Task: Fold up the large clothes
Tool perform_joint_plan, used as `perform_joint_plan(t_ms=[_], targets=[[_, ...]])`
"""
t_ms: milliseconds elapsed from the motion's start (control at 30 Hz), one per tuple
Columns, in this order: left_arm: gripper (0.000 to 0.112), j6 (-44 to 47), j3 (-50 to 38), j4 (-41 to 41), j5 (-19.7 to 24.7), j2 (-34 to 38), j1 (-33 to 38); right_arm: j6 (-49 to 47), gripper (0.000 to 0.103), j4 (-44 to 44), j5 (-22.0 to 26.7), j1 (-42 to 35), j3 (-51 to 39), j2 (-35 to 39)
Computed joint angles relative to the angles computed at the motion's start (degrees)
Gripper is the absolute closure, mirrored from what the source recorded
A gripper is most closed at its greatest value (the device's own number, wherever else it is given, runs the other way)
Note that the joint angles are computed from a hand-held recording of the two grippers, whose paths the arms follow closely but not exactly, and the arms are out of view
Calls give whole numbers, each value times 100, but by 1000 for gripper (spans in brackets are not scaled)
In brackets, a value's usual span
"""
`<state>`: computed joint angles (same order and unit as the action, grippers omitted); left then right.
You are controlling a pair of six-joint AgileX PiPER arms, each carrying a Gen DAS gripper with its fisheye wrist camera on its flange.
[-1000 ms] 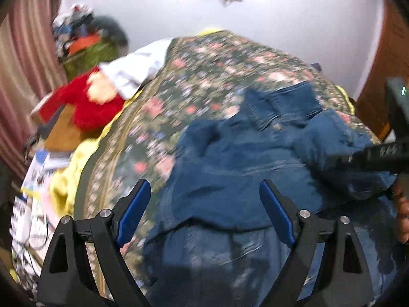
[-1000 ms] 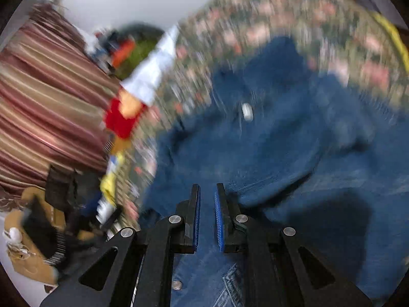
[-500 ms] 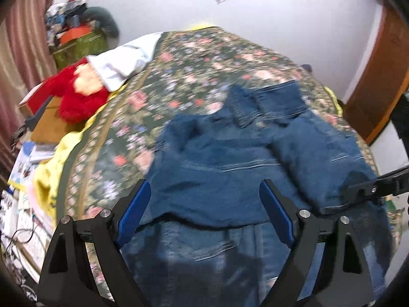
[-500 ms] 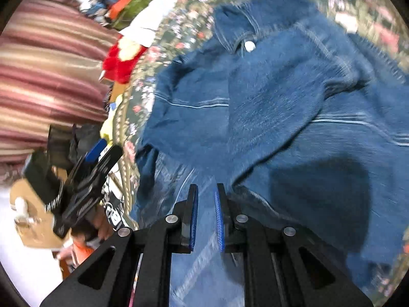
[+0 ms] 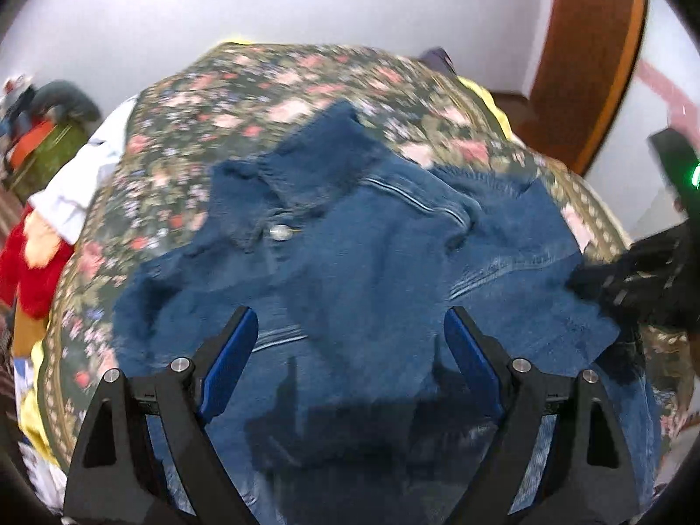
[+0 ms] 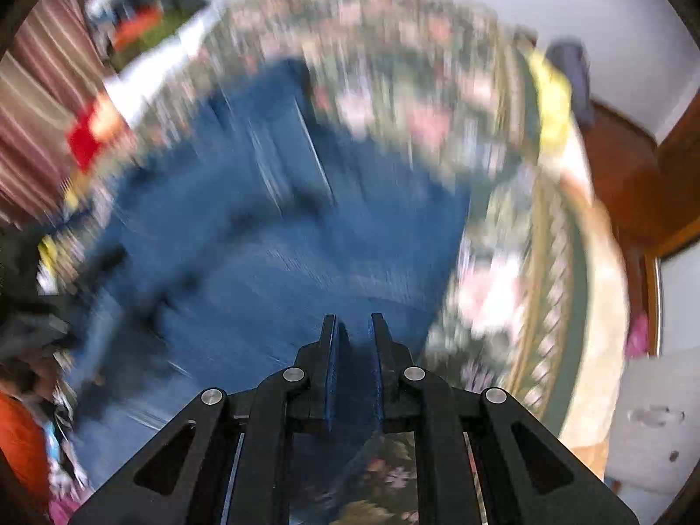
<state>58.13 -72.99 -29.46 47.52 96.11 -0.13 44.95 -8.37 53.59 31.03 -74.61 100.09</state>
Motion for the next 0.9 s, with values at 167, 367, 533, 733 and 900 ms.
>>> perform_joint_plan(t_ms=[167, 367, 533, 733, 900], targets=[[25, -350, 209, 799, -784, 79, -854, 481, 94, -739, -831, 272, 924, -303], [25, -1206, 36, 1827, -1353, 557, -1629, 773, 94, -964, -831, 276, 1387, -586], [31, -1834, -532, 2017, -1263, 1108, -1731, 1812, 26, -1764, -497, 538, 1777, -728], [84, -1909, -335, 1896, -1512, 878, -1419, 1664, 24, -1077, -1158, -32, 2469, -1551], [103, -719, -552, 532, -1027, 456, -496, 1399, 24, -759, -1312, -136, 2134, -1808]])
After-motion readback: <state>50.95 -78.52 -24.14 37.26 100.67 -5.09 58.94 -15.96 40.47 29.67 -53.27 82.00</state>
